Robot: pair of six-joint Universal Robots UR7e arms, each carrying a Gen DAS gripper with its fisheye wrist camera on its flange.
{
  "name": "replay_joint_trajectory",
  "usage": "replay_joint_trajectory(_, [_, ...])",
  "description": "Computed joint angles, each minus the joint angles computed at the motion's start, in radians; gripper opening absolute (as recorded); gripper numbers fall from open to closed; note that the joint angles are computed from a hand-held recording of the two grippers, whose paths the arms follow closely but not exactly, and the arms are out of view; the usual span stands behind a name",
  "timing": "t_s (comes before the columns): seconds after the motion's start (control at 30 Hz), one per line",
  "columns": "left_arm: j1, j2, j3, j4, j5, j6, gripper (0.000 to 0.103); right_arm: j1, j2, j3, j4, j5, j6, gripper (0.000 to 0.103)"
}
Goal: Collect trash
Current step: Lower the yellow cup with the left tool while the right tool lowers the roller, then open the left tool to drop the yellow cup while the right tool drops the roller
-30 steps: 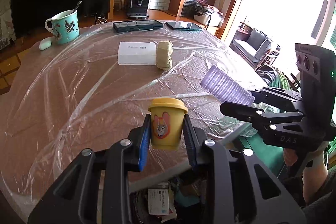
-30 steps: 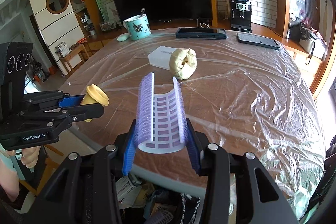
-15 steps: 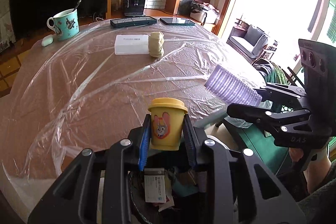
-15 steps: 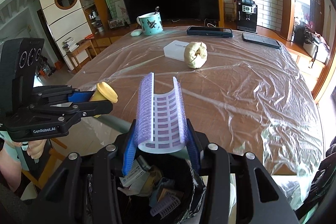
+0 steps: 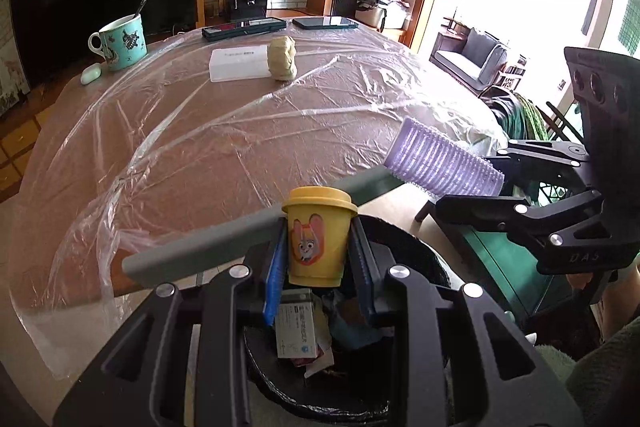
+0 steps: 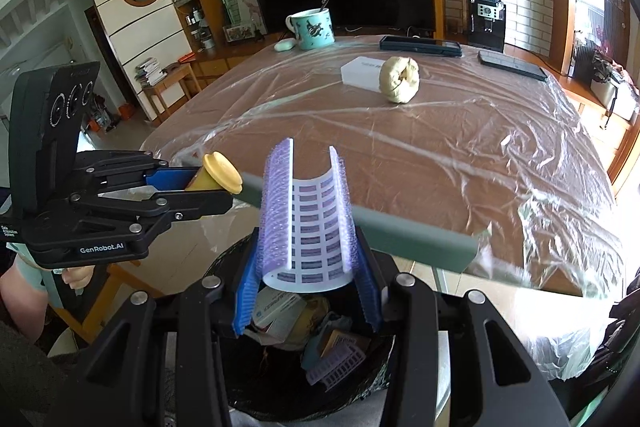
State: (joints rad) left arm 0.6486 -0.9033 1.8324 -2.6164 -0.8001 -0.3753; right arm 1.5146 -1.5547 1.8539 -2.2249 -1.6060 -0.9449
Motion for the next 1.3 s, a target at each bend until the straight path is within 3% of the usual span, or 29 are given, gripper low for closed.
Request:
replay_joint_trajectory(0.5, [-0.012, 0.004, 0.033, 0.066, -0.014, -0.042, 0.032, -0.026, -0.031, 0.047, 0.032, -0.047, -0.029, 0.042])
replay_joint_trajectory(1.3, [0.005, 0.036, 0.044, 0.147, -0.036, -0.096, 0.032, -0.039, -0.004, 0.093, -0.021, -0.159, -0.029, 0.042])
